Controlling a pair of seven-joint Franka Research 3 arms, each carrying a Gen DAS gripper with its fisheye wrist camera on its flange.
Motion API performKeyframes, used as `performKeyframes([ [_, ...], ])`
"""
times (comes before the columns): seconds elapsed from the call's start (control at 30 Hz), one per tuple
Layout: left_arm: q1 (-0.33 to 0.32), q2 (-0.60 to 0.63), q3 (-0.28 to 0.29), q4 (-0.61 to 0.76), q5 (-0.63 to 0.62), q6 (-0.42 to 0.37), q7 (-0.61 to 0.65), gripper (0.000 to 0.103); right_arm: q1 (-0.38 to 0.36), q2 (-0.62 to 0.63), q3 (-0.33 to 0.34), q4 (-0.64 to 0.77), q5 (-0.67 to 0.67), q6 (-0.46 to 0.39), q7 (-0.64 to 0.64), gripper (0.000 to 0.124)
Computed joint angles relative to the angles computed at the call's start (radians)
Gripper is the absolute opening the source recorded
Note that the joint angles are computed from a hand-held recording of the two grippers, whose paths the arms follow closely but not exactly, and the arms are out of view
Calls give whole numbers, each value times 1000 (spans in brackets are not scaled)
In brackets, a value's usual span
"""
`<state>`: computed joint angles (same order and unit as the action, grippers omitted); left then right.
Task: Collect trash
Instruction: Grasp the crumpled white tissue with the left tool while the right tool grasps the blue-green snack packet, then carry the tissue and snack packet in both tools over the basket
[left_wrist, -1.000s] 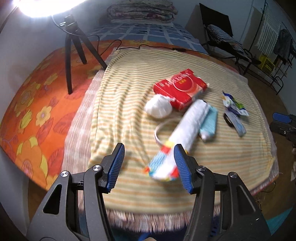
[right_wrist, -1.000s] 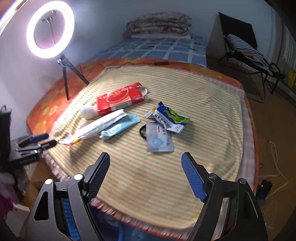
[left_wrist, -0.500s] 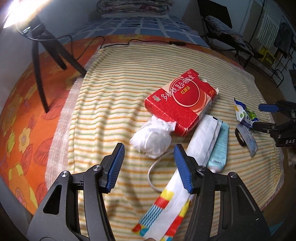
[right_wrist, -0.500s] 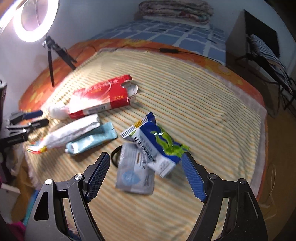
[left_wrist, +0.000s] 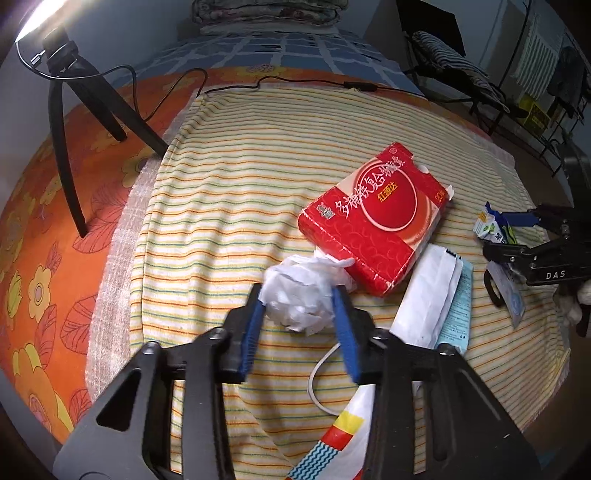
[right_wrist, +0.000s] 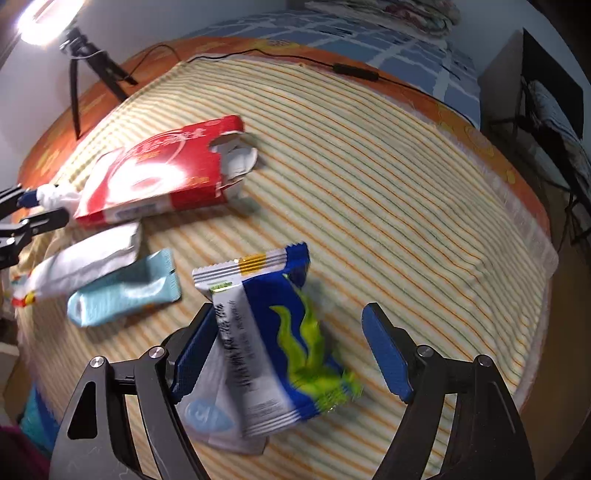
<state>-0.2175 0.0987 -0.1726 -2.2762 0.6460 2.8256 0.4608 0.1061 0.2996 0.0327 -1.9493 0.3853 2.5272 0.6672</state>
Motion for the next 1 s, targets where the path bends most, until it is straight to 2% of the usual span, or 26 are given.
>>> performKeyframes([
  [0.2,-3,-3,6,0,28,7,-25,19,-13,4,11,3,50,-12,3,79],
  [0.27,-10,-14,11,-1,80,-10,-70,18,-14,0,11,0,64,-18,2,72],
  [0.33,-7,-29,9,-11,106,-13,-97,16,-15,-15,12,-17,79,-14,0,55],
  [0.4,-1,-44,4,-22,116,-12,-111,16,-17,-21,11,-19,97,-20,2,49],
  [0.5,8,-73,-3,-41,134,-20,-131,16,-25,-20,12,-12,132,-35,-7,48],
  [0.73,35,-166,-28,-105,157,-30,-167,16,-22,-75,10,-68,176,0,-20,48],
  [1.0,50,-304,-69,-195,98,-15,-134,16,-19,-188,-4,-147,243,2,-38,48],
])
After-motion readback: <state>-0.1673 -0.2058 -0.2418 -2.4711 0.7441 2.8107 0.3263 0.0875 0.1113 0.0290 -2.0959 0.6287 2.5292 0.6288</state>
